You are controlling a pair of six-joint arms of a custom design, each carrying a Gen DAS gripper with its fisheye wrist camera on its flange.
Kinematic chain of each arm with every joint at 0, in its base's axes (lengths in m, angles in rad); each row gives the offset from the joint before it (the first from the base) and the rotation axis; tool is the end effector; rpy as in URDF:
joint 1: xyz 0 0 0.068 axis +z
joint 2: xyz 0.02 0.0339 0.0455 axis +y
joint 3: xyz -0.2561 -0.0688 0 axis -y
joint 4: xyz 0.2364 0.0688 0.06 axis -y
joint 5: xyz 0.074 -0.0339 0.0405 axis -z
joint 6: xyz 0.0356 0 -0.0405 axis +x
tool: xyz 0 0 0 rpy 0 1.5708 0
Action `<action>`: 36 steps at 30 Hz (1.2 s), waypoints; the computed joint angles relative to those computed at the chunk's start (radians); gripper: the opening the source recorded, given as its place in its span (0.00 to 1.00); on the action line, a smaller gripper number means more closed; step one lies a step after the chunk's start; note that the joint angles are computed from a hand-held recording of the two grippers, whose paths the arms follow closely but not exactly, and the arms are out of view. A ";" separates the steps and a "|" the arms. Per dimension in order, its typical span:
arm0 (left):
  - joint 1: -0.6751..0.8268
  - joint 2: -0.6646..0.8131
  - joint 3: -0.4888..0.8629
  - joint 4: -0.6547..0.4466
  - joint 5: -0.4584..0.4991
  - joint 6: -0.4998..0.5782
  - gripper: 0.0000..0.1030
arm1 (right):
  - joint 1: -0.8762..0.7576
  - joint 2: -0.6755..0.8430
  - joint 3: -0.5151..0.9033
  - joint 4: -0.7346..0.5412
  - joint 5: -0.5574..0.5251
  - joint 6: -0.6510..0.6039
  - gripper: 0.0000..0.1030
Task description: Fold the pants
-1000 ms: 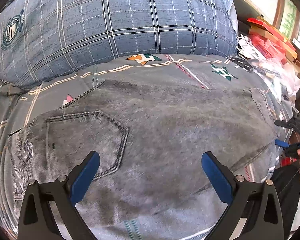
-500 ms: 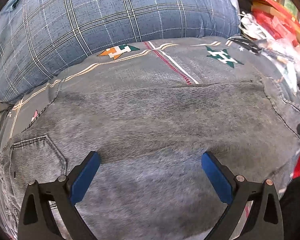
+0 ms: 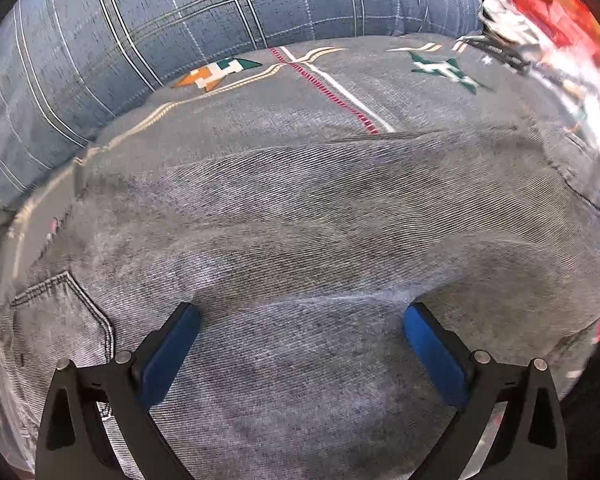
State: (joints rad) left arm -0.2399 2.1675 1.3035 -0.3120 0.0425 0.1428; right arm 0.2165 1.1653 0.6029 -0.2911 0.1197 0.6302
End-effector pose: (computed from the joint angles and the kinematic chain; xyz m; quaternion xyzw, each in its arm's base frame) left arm 0.3932 -0.0977 0.0834 0.1905 0.9617 -0.0303 0.1948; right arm 0.2185 0.0437 0.1911 0.2125 0.9105 0.0929 0.3425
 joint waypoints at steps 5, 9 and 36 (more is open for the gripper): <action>0.196 -0.111 -0.083 -0.013 0.240 -0.032 0.99 | 0.392 0.196 0.301 -0.071 0.268 -0.106 0.16; 0.456 -0.230 -0.186 0.018 0.330 -0.020 0.99 | 0.614 0.493 0.510 -0.036 0.298 -0.186 0.16; 0.411 -0.203 -0.200 -0.067 0.434 0.086 0.96 | 0.207 0.669 0.068 0.713 -0.522 0.246 0.58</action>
